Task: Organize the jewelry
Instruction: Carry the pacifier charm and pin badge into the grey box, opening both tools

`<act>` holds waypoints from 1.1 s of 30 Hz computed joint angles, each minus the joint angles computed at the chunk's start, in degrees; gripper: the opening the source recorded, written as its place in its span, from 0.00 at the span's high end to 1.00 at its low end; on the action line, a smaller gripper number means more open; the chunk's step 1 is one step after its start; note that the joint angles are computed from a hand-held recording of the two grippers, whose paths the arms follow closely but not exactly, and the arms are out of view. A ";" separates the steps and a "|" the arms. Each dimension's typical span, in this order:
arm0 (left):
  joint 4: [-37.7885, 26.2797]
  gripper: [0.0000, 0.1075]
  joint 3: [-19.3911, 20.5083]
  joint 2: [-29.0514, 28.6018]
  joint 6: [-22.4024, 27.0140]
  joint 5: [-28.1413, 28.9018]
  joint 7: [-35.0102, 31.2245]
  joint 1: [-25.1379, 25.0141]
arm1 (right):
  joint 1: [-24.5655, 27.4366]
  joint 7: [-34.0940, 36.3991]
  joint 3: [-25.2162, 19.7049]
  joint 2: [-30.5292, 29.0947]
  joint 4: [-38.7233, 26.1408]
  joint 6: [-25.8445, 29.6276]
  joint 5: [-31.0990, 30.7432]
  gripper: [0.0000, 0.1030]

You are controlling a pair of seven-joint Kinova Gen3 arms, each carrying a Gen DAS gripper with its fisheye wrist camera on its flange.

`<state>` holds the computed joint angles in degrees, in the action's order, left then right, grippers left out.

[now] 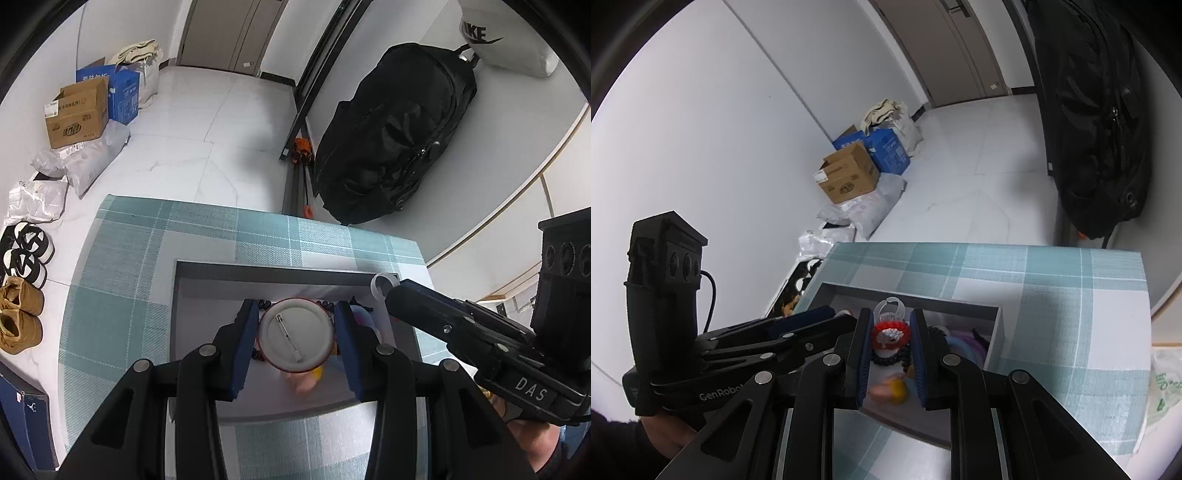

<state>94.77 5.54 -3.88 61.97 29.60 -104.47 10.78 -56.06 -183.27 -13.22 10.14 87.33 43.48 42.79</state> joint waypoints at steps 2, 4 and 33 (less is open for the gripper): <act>-0.20 0.66 0.01 0.48 0.15 0.08 0.09 -0.01 | 0.37 0.25 0.08 0.06 0.08 -0.39 -0.50 0.82; -0.34 0.66 0.20 0.85 0.07 -0.14 0.30 0.03 | 0.59 0.02 0.15 -0.06 0.47 -0.80 -0.98 0.82; 1.17 0.44 0.97 -3.94 -3.22 -3.90 1.70 1.25 | -2.67 -10.83 -2.98 -1.78 1.51 9.46 8.10 0.25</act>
<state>95.94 6.51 -7.82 58.75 25.71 -102.77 12.03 -58.73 -194.10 -16.21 8.36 88.84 52.94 50.89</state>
